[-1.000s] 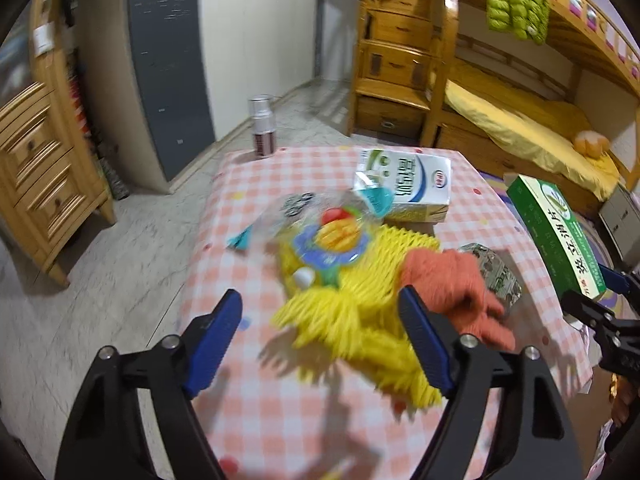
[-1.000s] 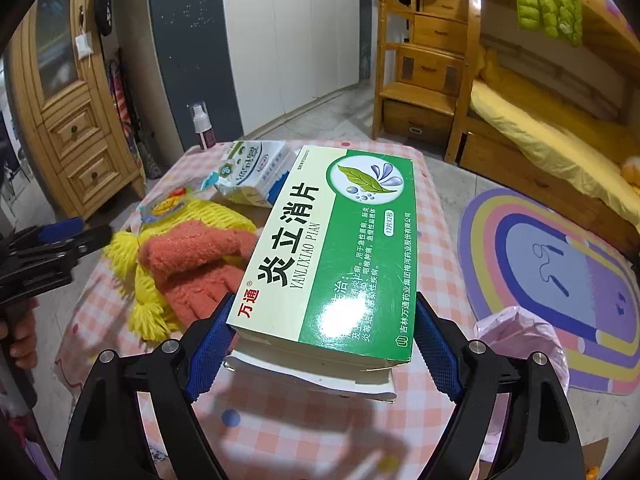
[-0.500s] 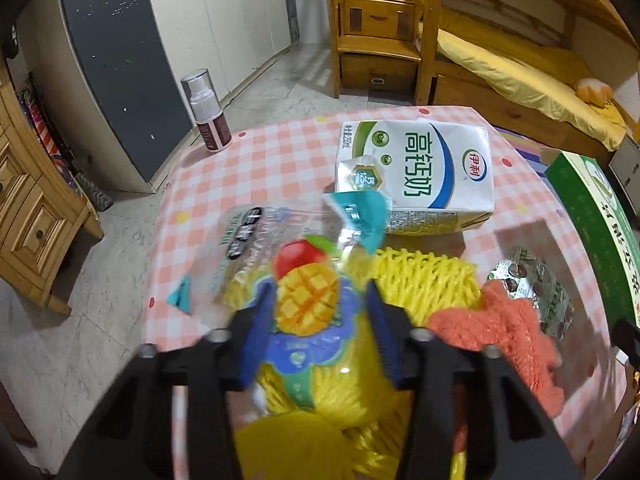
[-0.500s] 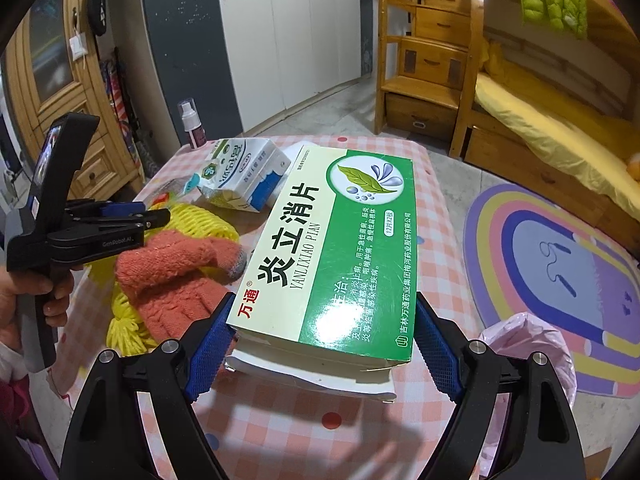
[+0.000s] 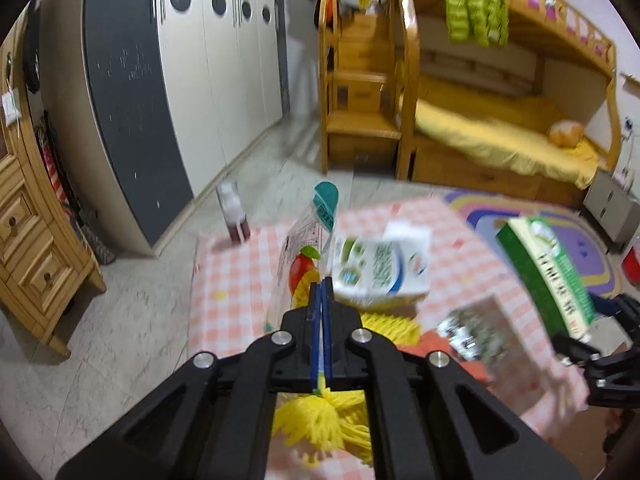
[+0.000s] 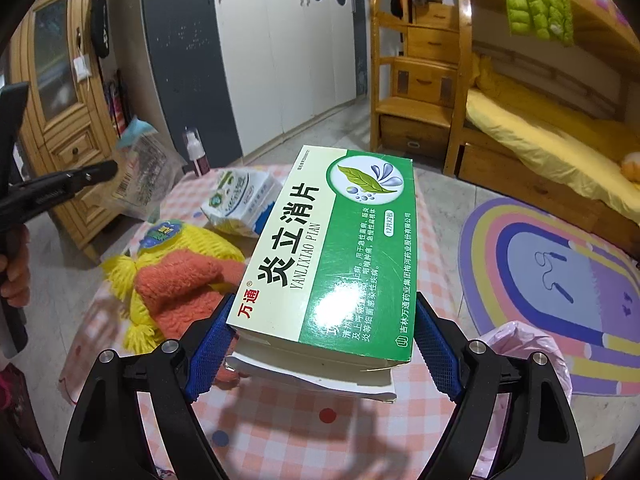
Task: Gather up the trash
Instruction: 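Carry the green box and the plastic bag toward the pink wastebasket with both tools, then open both tools over the wastebasket to drop the box and bag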
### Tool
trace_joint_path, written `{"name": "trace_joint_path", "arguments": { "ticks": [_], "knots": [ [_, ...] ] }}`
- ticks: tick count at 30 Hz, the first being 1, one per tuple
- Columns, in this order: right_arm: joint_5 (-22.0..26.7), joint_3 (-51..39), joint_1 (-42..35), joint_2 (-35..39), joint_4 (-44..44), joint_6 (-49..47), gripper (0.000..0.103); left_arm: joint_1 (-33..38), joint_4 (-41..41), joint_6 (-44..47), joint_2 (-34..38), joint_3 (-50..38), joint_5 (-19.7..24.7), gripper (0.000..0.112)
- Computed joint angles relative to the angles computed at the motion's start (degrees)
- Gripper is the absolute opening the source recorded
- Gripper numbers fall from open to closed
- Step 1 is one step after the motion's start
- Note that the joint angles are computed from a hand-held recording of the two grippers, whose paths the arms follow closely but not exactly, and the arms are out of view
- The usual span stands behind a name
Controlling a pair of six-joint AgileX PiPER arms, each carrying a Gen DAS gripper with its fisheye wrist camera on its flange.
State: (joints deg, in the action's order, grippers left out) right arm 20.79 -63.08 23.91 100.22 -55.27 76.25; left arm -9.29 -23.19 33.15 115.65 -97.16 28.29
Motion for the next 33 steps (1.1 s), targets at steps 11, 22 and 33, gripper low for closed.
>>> {"name": "trace_joint_path", "arguments": {
  "ticks": [11,22,33],
  "knots": [
    [3.0,10.2,3.2,-11.3,-9.6,13.0,0.083,-1.1,-26.6,23.3,-15.6,16.7,1.5,0.000],
    [13.8,21.6,6.2,-19.2,-9.7,19.2,0.083,-11.2,-47.5,39.8,-19.6,31.1,0.0,0.000],
    [22.9,36.7,6.7,-29.6,-6.2,24.5,0.083,-26.1,-50.8,44.3,-10.7,26.7,-2.5,0.000]
  ]
}}
